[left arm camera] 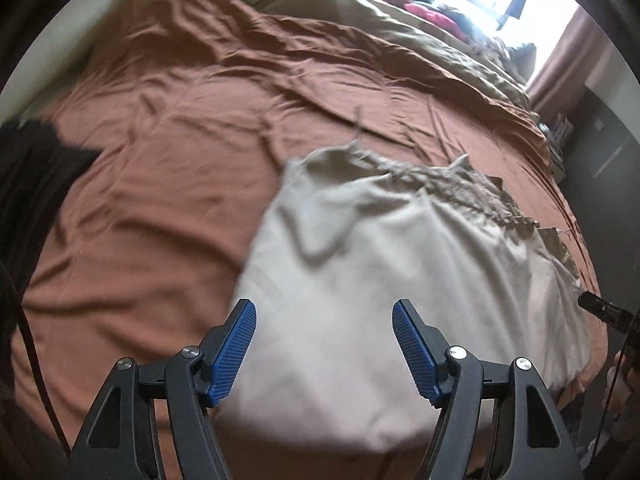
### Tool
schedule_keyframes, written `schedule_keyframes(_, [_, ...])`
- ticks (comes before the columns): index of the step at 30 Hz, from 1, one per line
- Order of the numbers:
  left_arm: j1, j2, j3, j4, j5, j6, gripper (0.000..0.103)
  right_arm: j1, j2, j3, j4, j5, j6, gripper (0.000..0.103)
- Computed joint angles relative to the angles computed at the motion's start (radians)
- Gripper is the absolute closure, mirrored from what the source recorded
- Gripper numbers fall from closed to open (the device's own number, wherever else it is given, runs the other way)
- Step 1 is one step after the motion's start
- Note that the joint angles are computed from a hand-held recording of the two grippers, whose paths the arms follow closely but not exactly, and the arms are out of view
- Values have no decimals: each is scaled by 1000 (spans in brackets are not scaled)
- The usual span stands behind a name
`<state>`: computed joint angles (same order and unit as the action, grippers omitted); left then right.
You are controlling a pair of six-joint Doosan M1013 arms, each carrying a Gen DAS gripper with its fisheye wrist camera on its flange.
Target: Fold large clothes
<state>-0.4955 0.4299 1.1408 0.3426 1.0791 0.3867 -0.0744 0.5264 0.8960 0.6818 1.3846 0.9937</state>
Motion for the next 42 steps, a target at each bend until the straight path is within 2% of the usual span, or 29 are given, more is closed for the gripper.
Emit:
schedule_keyframes(6, [-4,-93,180,-38,-111,-135,31,16,-33,69,-26,14,-45,62])
schedule_keyframes(10, [-1,-127,264,-101,-245,-187,31,27,-43,95,-49,18,-34,66])
schedule_keyframes(15, [10,-123,292,-172,-331,-188,31,34,-65,142,-71,7,-23,73])
schedule_keyframes(20, [21,-118,317,-243,-441,-192,31,39,-74,186,-101,2,-16,86])
schedule_keyframes(22, [22,-112,314,-247,-446,-195,29,44,-71,198,-114,0,-14,88])
schedule_keyframes(25, [27,-122,341,-241,-504,-242,28,50,-66,201,-128,-10,-7,90])
schedule_keyframes(27, [26,-126,345,-231,-511,-266,30,51,-54,183,-131,-14,14,94])
schedule_keyframes(30, [17,-125,333,-186,-462,-305,47,62,-30,146,-142,-26,55,96])
schedule_keyframes(33, [15,-133,350,-156,-484,-365,60,77,4,98,-163,-46,114,98])
schedule_keyframes(36, [12,-140,361,-131,-502,-405,66,95,45,32,-183,-52,157,99])
schedule_keyframes(42, [6,-144,367,-94,-515,-469,70,125,125,-97,-218,-55,241,99])
